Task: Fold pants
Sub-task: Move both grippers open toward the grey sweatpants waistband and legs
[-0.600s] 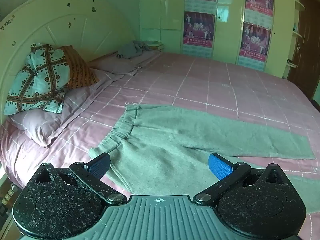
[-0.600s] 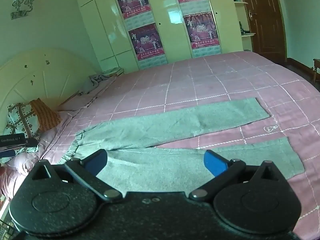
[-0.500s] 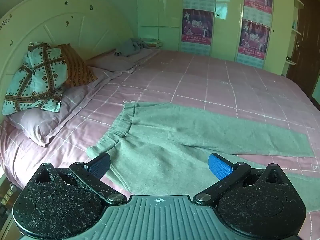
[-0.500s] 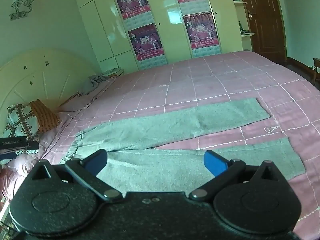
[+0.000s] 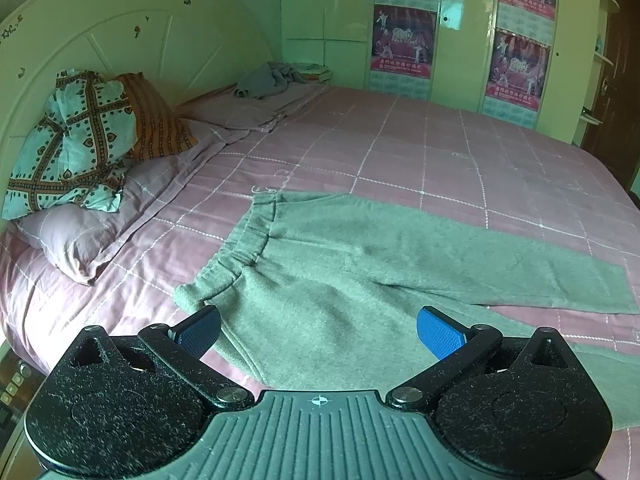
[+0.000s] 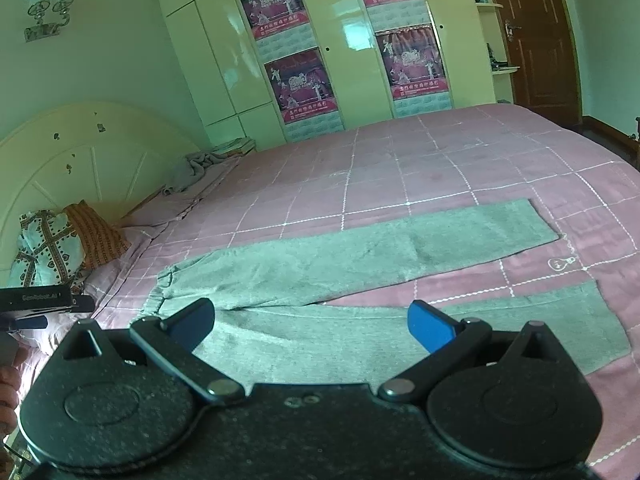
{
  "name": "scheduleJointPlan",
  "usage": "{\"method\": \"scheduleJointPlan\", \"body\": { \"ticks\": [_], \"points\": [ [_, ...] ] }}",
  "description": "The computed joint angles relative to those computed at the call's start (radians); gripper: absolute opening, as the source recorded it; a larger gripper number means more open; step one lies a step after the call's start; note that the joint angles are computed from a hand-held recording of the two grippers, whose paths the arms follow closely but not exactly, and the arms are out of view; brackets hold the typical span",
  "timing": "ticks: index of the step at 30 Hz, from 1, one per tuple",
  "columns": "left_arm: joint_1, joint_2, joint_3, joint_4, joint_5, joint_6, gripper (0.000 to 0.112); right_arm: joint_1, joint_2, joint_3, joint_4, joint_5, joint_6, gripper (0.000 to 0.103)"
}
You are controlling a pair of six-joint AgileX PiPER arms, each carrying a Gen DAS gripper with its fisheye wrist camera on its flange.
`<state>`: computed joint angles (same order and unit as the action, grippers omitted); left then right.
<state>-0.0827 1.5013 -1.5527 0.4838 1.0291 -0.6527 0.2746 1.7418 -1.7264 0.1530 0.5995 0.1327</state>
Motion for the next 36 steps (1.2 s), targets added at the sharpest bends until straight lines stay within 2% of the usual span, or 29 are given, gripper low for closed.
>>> {"method": "scheduleJointPlan", "body": {
  "ticks": [5,8,11,16,17,25,26,36],
  "points": [
    [0.003,0.001,0.011,-0.005,-0.011,0.000,0.103,0.012,0.017,-0.020,-0.001,0.013,0.013,0.103],
    [0.002,0.005,0.007,-0.006,-0.009,0.002,0.103,-0.006,0.024,-0.031,0.061,0.054,-0.003,0.103],
    [0.001,0.003,0.013,-0.004,-0.013,0.000,0.103,-0.009,0.028,-0.035,0.074,0.059,-0.003,0.103],
    [0.002,0.006,0.012,-0.006,-0.014,-0.002,0.103,0.000,0.033,-0.041,0.038,0.059,0.005,0.103],
    [0.005,0.009,0.010,-0.010,-0.016,0.003,0.103,-0.008,0.026,-0.020,0.077,0.032,-0.015,0.103],
    [0.017,0.015,0.022,-0.011,-0.034,0.001,0.103,-0.013,0.050,-0.044,0.130,0.033,-0.047,0.103],
    [0.020,0.018,0.022,-0.012,-0.036,0.002,0.103,-0.019,0.042,-0.022,0.168,0.007,-0.073,0.103],
    [0.043,0.042,0.028,-0.009,-0.053,0.010,0.103,-0.011,0.066,-0.046,0.155,0.012,-0.073,0.103]
  ]
}}
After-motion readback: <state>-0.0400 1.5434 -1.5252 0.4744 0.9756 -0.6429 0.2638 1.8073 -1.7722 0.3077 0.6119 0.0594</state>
